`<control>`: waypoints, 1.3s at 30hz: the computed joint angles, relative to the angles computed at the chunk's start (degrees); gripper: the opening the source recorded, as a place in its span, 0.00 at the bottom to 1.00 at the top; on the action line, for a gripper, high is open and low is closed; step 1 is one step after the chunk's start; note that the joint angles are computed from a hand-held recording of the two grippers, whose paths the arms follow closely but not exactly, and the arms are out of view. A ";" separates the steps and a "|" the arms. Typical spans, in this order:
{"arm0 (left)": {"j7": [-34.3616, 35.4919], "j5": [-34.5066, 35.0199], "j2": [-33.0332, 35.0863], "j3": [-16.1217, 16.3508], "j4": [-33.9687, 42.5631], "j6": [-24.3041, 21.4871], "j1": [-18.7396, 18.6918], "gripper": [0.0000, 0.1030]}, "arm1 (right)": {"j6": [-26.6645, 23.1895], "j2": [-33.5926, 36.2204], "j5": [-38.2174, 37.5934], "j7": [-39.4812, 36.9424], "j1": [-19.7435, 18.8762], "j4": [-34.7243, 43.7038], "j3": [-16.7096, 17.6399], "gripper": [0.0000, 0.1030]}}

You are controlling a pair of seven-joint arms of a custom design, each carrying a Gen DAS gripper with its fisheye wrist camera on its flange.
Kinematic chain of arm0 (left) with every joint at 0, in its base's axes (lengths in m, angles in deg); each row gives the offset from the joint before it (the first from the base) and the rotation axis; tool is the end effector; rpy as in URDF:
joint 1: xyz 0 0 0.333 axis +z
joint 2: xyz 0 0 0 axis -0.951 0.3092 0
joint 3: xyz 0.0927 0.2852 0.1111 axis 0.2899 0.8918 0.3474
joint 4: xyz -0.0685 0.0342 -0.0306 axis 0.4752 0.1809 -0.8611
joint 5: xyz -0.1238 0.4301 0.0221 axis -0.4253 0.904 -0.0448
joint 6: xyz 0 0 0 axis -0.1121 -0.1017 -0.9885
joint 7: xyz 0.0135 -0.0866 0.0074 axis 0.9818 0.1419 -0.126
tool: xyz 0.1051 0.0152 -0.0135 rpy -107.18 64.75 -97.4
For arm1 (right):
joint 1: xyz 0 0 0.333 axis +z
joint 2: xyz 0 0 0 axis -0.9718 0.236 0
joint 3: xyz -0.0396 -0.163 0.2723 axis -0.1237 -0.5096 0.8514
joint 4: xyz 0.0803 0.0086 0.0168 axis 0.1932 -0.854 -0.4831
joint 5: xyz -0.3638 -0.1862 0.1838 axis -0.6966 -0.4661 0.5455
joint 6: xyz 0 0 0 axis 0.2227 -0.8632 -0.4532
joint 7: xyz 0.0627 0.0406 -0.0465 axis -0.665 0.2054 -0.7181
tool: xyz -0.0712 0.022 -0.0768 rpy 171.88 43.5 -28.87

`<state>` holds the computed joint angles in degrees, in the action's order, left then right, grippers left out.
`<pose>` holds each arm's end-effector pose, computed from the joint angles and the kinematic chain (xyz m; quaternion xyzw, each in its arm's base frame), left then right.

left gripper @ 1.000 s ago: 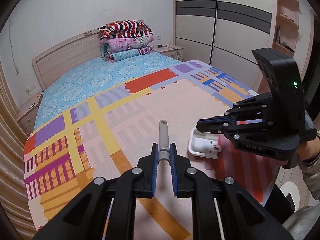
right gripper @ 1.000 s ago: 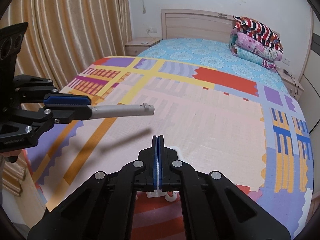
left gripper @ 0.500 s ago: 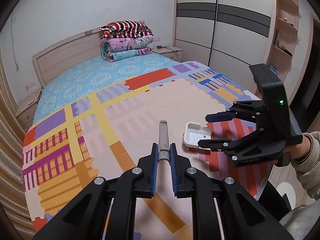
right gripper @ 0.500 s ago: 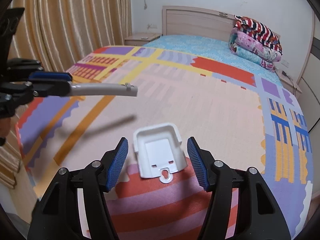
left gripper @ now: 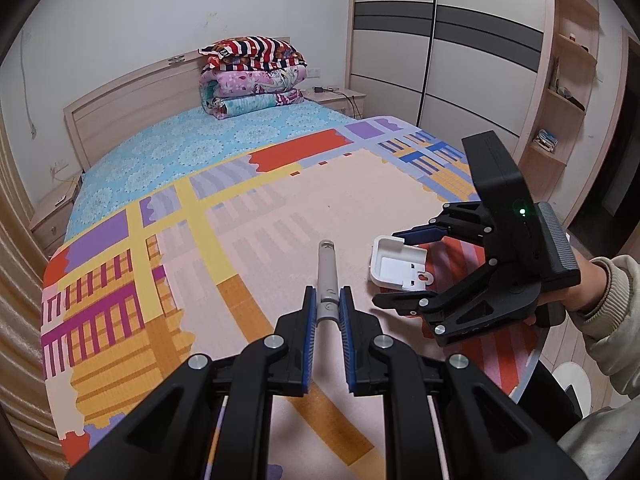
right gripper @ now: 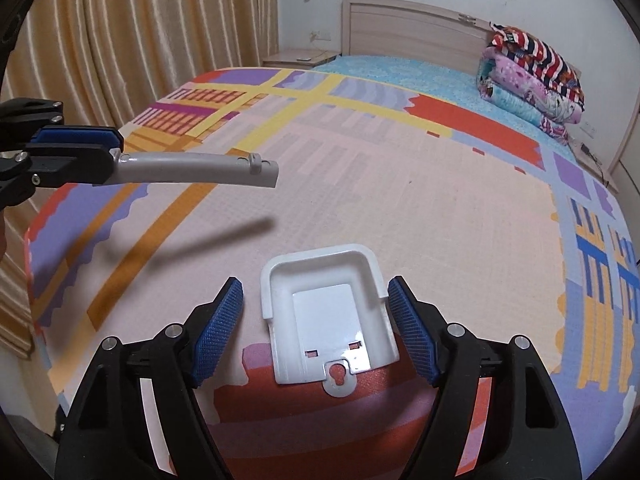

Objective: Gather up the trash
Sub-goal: 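Grasp the white plastic holder with the right tool while the left tool holds the grey tube, then carry the grey tube and white holder down over the trash bin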

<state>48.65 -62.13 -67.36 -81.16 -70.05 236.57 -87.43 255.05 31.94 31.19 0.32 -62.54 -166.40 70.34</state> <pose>0.5759 -0.3054 0.4742 -0.3972 0.8362 -0.3439 0.1572 0.5912 0.1465 0.4024 -0.8019 0.4871 -0.1736 0.2994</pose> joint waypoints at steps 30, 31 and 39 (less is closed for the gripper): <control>5.36 -6.69 -17.13 2.27 -17.47 4.67 -6.87 0.11 | 0.99 -21.17 -7.97 6.47 11.20 -16.04 -9.91 0.53; 5.57 -6.88 -17.96 2.48 -18.27 4.68 -7.36 0.11 | 1.04 -22.22 -8.62 6.87 11.69 -16.89 -10.27 0.53; 5.60 -8.16 -25.16 3.74 -25.40 4.75 -11.62 0.11 | 0.28 -31.39 -12.89 9.41 16.69 -24.47 -13.41 0.53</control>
